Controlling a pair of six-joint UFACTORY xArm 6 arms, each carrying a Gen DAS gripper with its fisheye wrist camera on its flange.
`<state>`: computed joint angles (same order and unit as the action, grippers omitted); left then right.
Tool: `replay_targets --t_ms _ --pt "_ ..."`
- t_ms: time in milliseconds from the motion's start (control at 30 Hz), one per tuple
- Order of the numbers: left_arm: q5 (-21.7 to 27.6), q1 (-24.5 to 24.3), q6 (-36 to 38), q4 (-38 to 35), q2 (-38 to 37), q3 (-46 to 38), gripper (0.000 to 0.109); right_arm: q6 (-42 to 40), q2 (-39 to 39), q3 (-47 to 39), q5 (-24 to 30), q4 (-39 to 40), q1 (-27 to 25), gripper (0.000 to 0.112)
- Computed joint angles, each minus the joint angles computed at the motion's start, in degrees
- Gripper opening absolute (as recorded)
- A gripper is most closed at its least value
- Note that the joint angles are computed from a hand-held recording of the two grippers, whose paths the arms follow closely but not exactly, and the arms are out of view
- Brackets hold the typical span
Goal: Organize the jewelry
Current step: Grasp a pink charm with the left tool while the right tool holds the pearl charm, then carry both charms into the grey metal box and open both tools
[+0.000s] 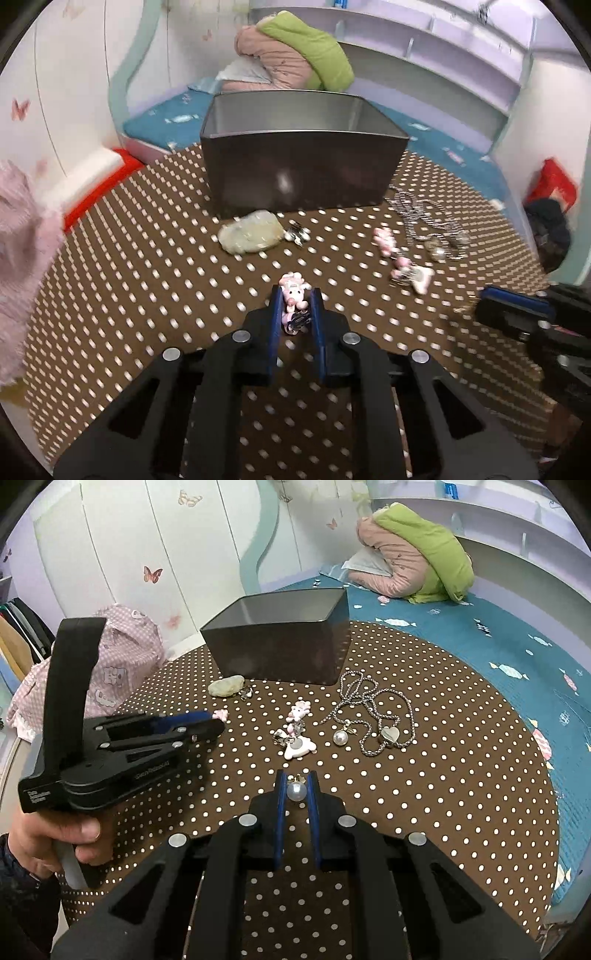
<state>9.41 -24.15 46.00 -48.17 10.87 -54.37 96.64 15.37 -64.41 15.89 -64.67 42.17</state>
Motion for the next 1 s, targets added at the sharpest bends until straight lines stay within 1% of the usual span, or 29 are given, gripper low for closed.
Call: replay_targets --t_ms 133,300,500,600,667,800,900,933,1000 --pt "0.7 0.07 5.88 -7.13 -2.56 2.14 0.015 0.54 -0.84 0.29 0.39 -0.99 0.42 0.01" --pt "0.63 0.52 11.19 -13.23 -7.93 5.86 0.015 -0.11 -1.72 0.2 0.98 -1.03 1.09 0.01" --pt "0.65 1.66 13.07 -15.32 -15.49 9.76 0.015 -4.61 -3.47 -1.35 2.2 -0.32 1.5 0.01" --pt "1.19 2.57 12.34 -14.08 -17.99 8.68 0.015 -9.0 -3.95 -3.54 3.37 0.52 1.41 0.01" --pt "1.75 3.13 12.19 -13.42 -18.24 6.86 0.015 -11.79 -4.08 -5.34 4.2 0.97 1.22 0.01" --pt "0.4 2.67 8.04 -8.92 -17.54 3.25 0.015 -17.48 -3.39 -9.92 4.29 2.54 -0.21 0.01" --pt "0.8 2.62 5.9 -6.69 -15.39 -1.15 0.015 -22.93 -1.75 -13.37 1.81 6.92 -2.19 0.01" --pt "1.57 2.83 5.22 -5.95 -14.18 -3.13 0.015 -24.72 -1.35 -14.19 1.35 8.5 -2.62 0.01" --pt "3.75 3.6 3.12 -4.26 -11.8 -6.91 0.015 -30.74 0.72 -17.18 0.41 13.92 -3.66 0.01"
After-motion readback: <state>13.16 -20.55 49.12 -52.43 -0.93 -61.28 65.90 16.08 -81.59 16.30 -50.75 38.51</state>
